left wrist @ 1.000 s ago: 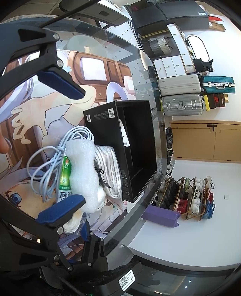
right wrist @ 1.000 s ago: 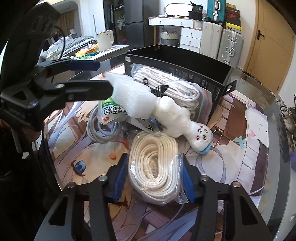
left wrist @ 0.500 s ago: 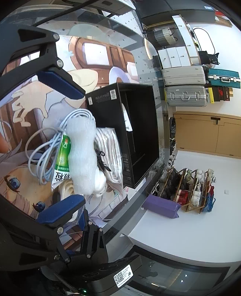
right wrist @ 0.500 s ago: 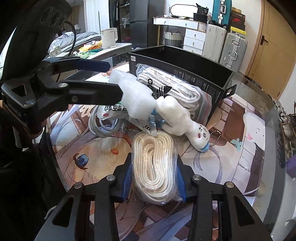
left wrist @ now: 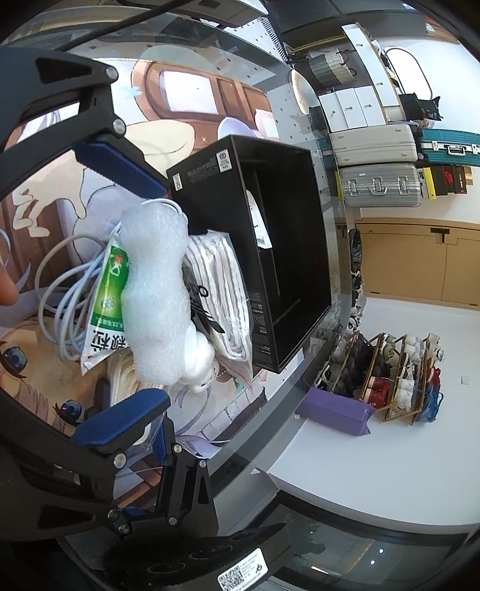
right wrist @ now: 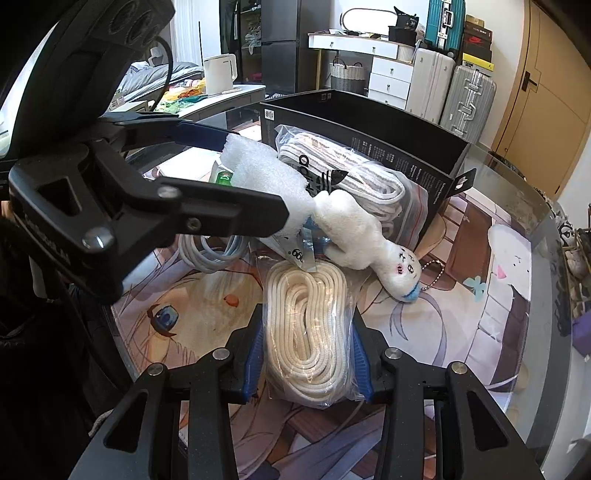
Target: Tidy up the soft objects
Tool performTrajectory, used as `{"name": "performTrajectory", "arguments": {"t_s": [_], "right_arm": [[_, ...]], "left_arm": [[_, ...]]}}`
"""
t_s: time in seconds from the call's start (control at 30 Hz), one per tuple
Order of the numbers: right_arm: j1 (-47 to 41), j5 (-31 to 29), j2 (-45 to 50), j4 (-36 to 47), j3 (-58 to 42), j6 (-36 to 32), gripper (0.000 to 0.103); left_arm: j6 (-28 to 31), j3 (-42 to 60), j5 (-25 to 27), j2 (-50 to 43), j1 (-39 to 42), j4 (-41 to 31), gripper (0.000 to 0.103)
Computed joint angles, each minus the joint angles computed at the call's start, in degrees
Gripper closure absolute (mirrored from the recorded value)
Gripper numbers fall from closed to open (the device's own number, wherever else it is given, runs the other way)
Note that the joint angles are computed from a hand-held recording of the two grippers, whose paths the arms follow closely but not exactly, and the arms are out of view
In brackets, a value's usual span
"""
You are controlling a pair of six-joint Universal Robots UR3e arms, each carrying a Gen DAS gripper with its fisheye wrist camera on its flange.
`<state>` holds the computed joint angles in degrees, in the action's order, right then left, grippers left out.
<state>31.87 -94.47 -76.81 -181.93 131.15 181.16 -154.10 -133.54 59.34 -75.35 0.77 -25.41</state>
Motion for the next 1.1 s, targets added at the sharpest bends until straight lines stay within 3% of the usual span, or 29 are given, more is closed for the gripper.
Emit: {"name": "performTrajectory", "arguments": {"t_s": [0.2, 0.27, 0.67, 1.1], "right_arm": [[-0.15, 0.09, -0.05, -0.11, 0.13, -0.13, 0.062], [-0.3, 0.19, -0.12, -0.16, 0.25, -0.25, 0.062], [0.05, -0.34, -1.84, 0.11, 1.31, -1.12, 0.062], [2.55, -2.92, -9.72, 1.5, 4.3, -1.71, 0.064]], "left_arm": [[-0.86, 1.99, 3.13, -3.48, -2.74, 1.56, 0.003], [-0.52, 2.08, 2.4, -3.51, -2.4, 0.96, 0.013], [2.39, -2.14, -2.3, 3.59, 3.62, -0.14, 0.013], [4.83, -3.32, -6.27, 9.4, 9.99, -5.2, 0.013]]}}
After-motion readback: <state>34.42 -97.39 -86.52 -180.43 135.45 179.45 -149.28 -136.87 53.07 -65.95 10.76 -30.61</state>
